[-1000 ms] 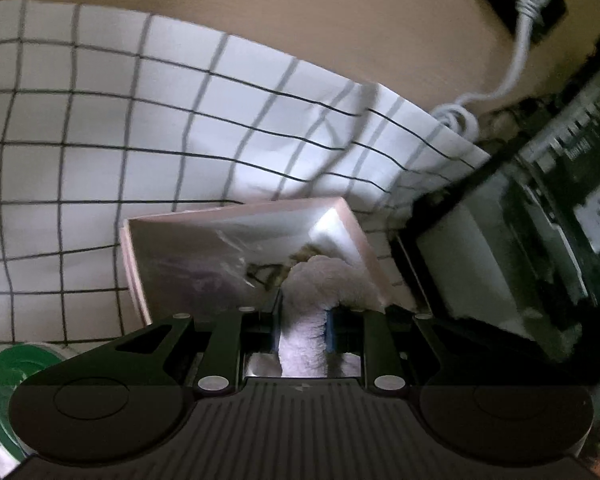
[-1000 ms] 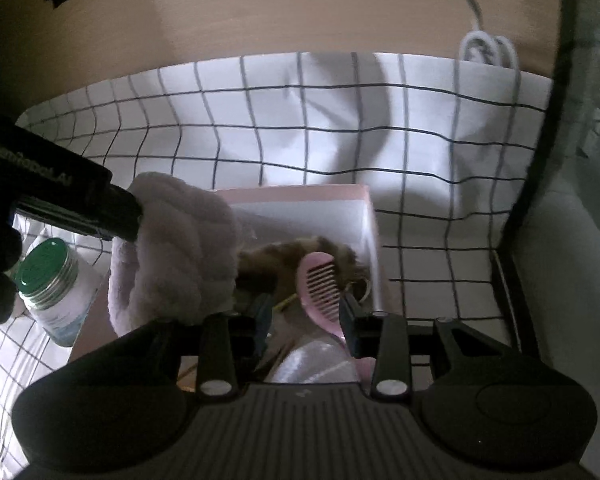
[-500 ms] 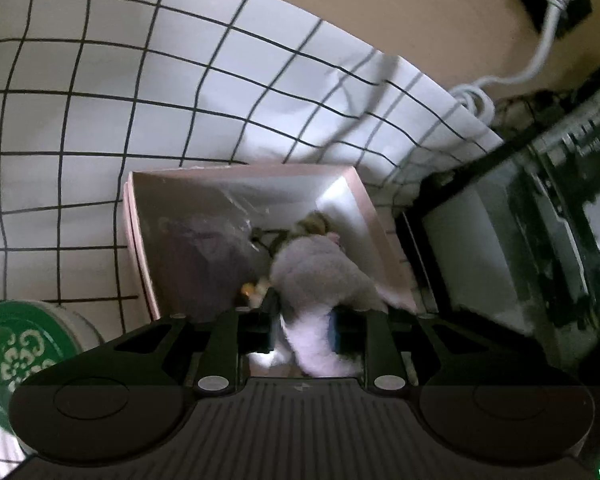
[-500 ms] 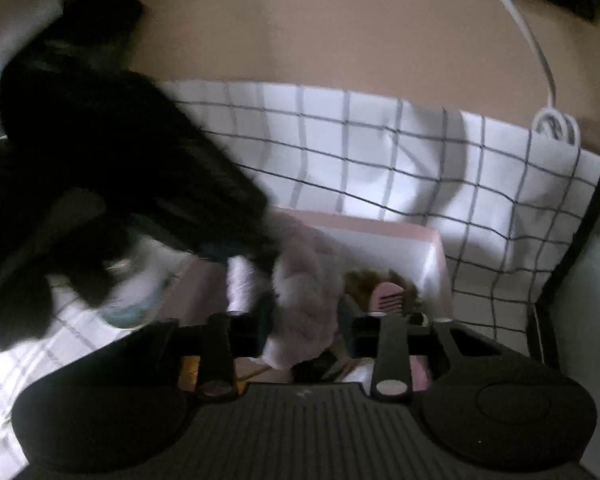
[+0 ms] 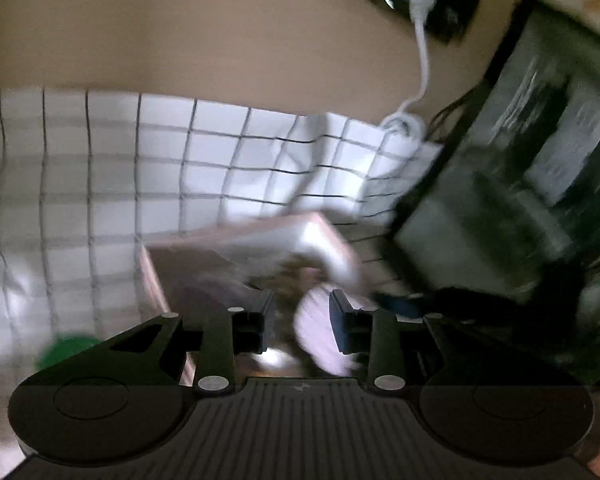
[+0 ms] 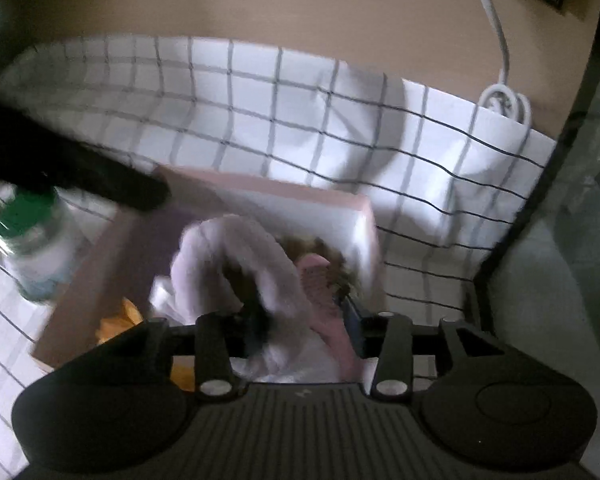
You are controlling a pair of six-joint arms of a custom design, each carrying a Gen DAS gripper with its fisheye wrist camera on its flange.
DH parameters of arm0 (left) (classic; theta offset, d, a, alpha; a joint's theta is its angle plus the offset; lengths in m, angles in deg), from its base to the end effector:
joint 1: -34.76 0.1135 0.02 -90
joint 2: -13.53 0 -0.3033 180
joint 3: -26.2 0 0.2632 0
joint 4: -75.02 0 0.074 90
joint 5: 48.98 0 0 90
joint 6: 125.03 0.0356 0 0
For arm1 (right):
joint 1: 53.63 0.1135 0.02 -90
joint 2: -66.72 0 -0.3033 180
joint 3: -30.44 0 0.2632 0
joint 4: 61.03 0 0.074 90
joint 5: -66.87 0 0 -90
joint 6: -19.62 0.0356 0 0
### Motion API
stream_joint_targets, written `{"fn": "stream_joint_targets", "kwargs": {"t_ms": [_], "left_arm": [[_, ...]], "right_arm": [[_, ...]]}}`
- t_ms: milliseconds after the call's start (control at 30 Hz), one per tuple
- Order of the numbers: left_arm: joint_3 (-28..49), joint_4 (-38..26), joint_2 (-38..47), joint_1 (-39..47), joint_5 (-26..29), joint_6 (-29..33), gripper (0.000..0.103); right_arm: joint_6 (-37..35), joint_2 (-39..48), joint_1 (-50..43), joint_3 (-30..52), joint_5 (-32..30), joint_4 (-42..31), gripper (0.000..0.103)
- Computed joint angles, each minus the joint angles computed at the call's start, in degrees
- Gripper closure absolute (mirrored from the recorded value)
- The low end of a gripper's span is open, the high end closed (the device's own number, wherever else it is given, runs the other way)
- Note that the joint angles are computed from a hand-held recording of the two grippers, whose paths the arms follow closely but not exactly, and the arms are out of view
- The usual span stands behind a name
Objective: Organize soft objects
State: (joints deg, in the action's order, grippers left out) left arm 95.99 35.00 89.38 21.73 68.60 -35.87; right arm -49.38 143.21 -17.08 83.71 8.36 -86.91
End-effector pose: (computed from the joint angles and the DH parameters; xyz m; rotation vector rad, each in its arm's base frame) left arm 0.2699 -0.0794 0.3038 0.4811 2.3134 -0.6874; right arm 0.2194 0.1395 0.2258 -0.0704 2.2748 -0.1531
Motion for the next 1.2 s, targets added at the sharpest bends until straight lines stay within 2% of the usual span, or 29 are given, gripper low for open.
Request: {"fn": "stream_joint_targets", "kwargs": {"t_ms": [67,200,367,467,567,600,667,733,833,900,1000,1067,1133,1200], "left_arm": [[-1.4,0.4,-2.5,0.6,-2.6,-0.5,0.07],[-4.8,-0.1,-7.3,1.7,-7.7,-1.9,0.07],[-10.3,-1.9,-14.3,4.4,-7.4,-3.1,0.07],[-12.6,-5.4,-17.8,5.6,-5.7,-2.0,0.07],[-14.3,-9.4,-21.0,8.6,-3.5,1.5,0.07],[-14.6,-11.1,-22.0,10.5,-2.1,3.5,0.07],[-15.1,-14.6,-23.8,14.8,0.4,7.6,0.07],[-15.4,-18.1,-25.1,20.1,3.1,12.5,0.07],[-16.9,-22.9,-25.9,30.6,7.2,22.0,0.07],[-18.2,-23.9,-24.9,35.7,8.5,26.5,0.07],[-21.0,-21.7,-23.0,40.3,9.7,29.0,0.07],[-23.6,-17.5,-22.1,40.0,9.4,26.6,0.07],[-26.2,-13.3,-22.5,38.9,8.9,23.6,0.07],[-28.9,-9.3,-25.3,36.7,8.0,19.3,0.07]], "right_arm": [[1.4,-0.7,0.4,-0.2,0.6,-1.2,0.061],[4.8,-10.1,3.3,-4.9,-3.2,2.4,0.058],[10.6,-16.5,10.0,-6.8,0.4,0.4,0.055],[11.6,-16.5,13.4,-6.0,1.8,-1.3,0.052],[14.0,-13.2,11.6,-3.9,0.9,-1.4,0.053],[14.8,-12.3,9.6,-3.9,-0.4,-0.5,0.058],[15.1,-8.7,3.4,-2.8,-8.3,1.7,0.068],[14.1,-3.9,-0.6,-1.0,-12.7,2.1,0.072],[10.5,2.3,-2.9,1.1,-9.5,2.8,0.072],[10.3,4.8,-4.3,2.4,-8.0,2.1,0.072],[13.0,4.1,-6.4,1.6,-11.1,2.7,0.071],[13.6,3.0,-6.2,1.1,-11.7,2.0,0.069],[14.7,1.6,-5.6,0.6,-11.5,-0.2,0.055],[16.1,-0.3,-5.0,0.3,-11.8,-2.8,0.053]]}}
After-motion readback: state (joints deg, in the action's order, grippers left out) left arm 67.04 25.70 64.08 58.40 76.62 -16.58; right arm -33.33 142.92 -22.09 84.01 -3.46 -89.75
